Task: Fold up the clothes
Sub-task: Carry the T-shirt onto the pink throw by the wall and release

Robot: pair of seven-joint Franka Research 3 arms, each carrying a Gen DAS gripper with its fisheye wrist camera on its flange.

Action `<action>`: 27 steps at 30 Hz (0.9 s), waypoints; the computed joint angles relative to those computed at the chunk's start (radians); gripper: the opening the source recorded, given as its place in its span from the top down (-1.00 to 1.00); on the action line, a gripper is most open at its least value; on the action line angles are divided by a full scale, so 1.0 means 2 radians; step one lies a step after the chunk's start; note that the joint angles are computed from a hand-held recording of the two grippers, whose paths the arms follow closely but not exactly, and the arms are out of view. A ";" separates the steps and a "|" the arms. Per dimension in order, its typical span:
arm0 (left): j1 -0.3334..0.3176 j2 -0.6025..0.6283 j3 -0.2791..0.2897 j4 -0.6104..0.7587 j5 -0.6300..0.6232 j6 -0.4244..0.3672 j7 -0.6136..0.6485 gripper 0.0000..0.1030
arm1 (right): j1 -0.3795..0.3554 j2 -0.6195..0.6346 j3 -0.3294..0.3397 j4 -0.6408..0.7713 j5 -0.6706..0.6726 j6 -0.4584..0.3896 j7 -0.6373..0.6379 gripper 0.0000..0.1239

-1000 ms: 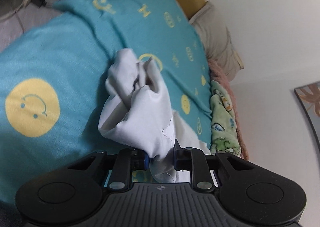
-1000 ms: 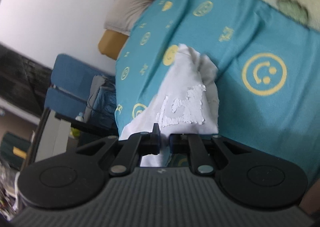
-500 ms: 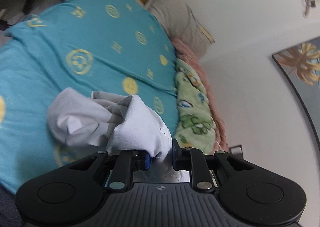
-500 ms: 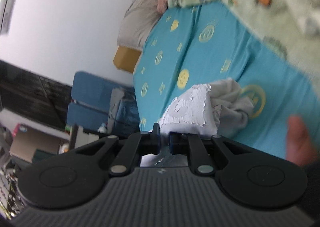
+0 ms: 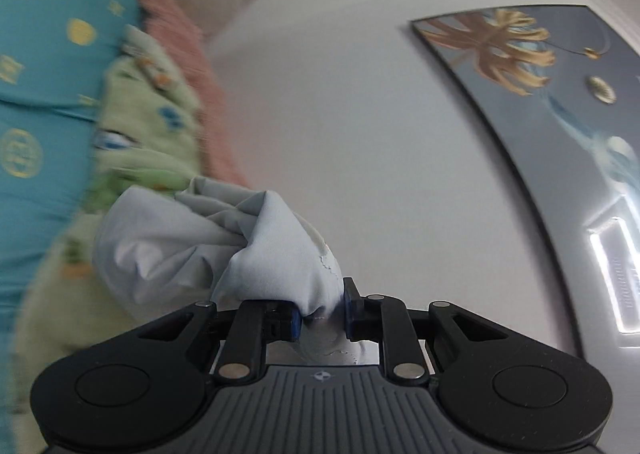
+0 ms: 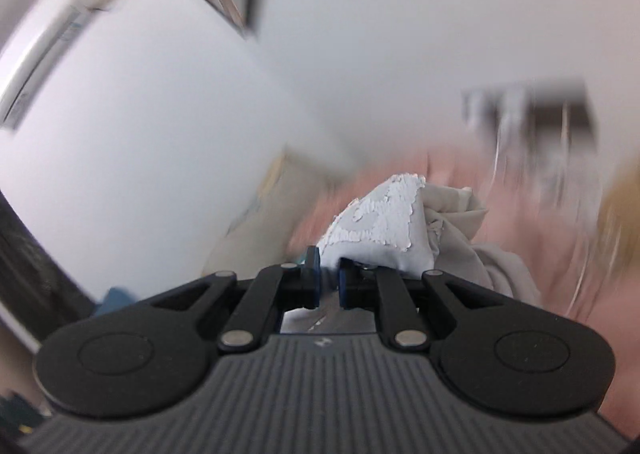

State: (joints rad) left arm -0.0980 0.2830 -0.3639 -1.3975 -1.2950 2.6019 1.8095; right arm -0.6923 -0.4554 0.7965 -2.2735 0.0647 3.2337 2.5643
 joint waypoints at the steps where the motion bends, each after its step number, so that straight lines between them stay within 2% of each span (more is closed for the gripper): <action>1: -0.016 0.018 -0.004 0.019 0.013 0.017 0.006 0.59 | -0.027 -0.019 0.010 -0.008 -0.009 0.008 -0.003 0.81; 3: -0.036 0.035 -0.012 0.022 0.053 0.036 0.020 0.58 | -0.072 -0.057 0.030 -0.030 -0.014 0.020 -0.019 0.81; 4: -0.039 0.032 -0.012 0.001 0.080 0.034 0.028 0.57 | -0.077 -0.072 0.033 -0.049 -0.012 0.013 -0.026 0.81; 6: -0.049 0.029 -0.008 -0.037 0.145 0.029 0.032 0.55 | -0.037 -0.072 0.010 -0.094 0.002 -0.009 -0.031 0.81; 7: -0.056 0.023 0.001 -0.060 0.194 0.020 0.013 0.55 | -0.011 -0.066 -0.007 -0.115 0.007 -0.020 -0.031 0.81; 9: -0.064 0.013 0.010 -0.106 0.262 0.007 -0.022 0.55 | 0.017 -0.068 -0.017 -0.148 0.013 -0.027 -0.014 0.81; 10: -0.059 0.007 0.007 -0.131 0.273 0.011 -0.015 0.55 | 0.028 -0.069 -0.019 -0.163 0.016 -0.028 -0.003 0.81; 13: -0.046 -0.011 -0.016 -0.183 0.259 0.066 0.061 0.44 | 0.061 -0.069 -0.022 -0.204 0.023 -0.030 0.032 0.82; 16: -0.040 -0.011 -0.019 -0.175 0.257 0.056 0.064 0.42 | 0.067 -0.074 -0.029 -0.202 0.014 -0.051 0.052 0.81; 18: -0.043 -0.018 -0.011 -0.171 0.284 0.043 0.055 0.24 | 0.081 -0.078 -0.045 -0.193 0.008 -0.085 0.062 0.79; 20: -0.050 -0.042 0.000 -0.178 0.324 0.028 0.036 -0.22 | 0.104 -0.079 -0.072 -0.182 0.005 -0.115 0.066 0.78; 21: -0.053 -0.050 0.005 -0.181 0.339 0.028 0.030 -0.28 | 0.110 -0.080 -0.081 -0.173 -0.003 -0.132 0.063 0.78; 22: -0.052 -0.065 0.006 -0.194 0.337 0.034 0.037 -0.44 | 0.117 -0.085 -0.091 -0.166 -0.013 -0.151 0.057 0.76; 23: -0.051 -0.082 0.006 -0.208 0.325 0.044 0.052 -0.65 | 0.125 -0.093 -0.097 -0.164 -0.023 -0.163 0.054 0.65; 24: -0.052 -0.099 0.008 -0.221 0.310 0.053 0.071 -0.74 | 0.133 -0.103 -0.103 -0.164 -0.030 -0.172 0.053 0.49; 26: -0.058 -0.138 0.018 -0.247 0.279 0.064 0.111 -0.93 | 0.154 -0.129 -0.115 -0.175 -0.040 -0.168 0.058 -0.43; 27: -0.063 -0.157 0.025 -0.259 0.273 0.069 0.125 -0.96 | 0.159 -0.148 -0.115 -0.180 -0.048 -0.170 0.064 -0.46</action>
State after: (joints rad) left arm -0.2246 -0.0303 -0.3142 -1.9156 -0.7497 2.7404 2.0589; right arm -0.3740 -0.7516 0.5668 -2.6326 -0.0317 2.8943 2.6928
